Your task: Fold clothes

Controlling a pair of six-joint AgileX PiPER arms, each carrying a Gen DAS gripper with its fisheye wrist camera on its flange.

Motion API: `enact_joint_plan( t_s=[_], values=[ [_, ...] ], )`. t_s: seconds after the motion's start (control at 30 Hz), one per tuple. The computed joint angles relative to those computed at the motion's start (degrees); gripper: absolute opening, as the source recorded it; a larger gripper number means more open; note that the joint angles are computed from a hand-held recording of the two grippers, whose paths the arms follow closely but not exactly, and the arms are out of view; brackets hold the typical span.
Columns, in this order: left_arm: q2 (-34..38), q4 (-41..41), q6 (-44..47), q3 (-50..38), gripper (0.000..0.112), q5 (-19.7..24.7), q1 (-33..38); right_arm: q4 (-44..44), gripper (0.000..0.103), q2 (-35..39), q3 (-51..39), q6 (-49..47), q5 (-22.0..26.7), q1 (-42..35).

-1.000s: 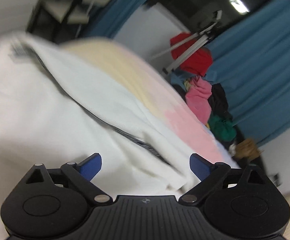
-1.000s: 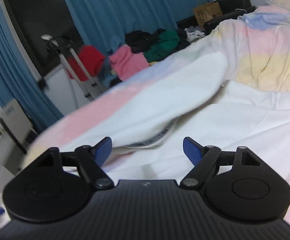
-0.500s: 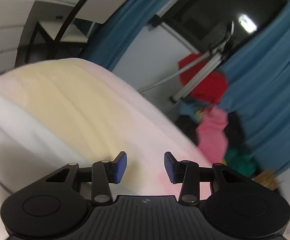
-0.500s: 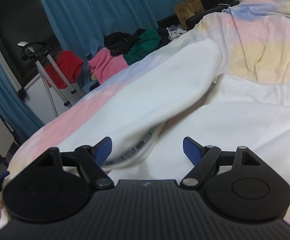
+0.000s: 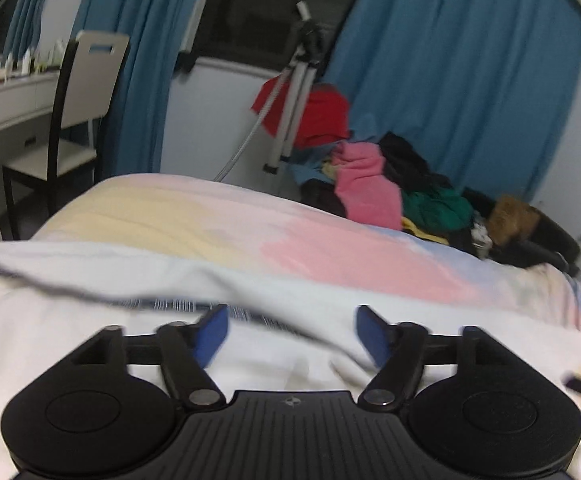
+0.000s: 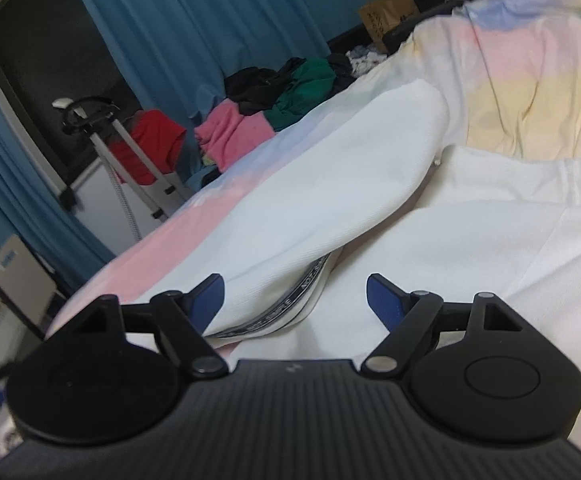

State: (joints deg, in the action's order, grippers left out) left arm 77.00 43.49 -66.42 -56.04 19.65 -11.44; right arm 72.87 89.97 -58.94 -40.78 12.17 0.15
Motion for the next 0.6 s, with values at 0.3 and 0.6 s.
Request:
enact_joint_plan(
  t_s=[0.3,0.6],
  values=[
    [-16.13,20.33,-27.58,19.33,0.079,8.74,-18.13,-4.98,0.081,5.25,-7.56,13.22,16.84,-8.25],
    [-18.02,15.46,-22.78,25.36,0.078,-3.83,-5.09,-46.92,0.018,27.28,-41.68,54.80,23.08,0.36]
  ],
)
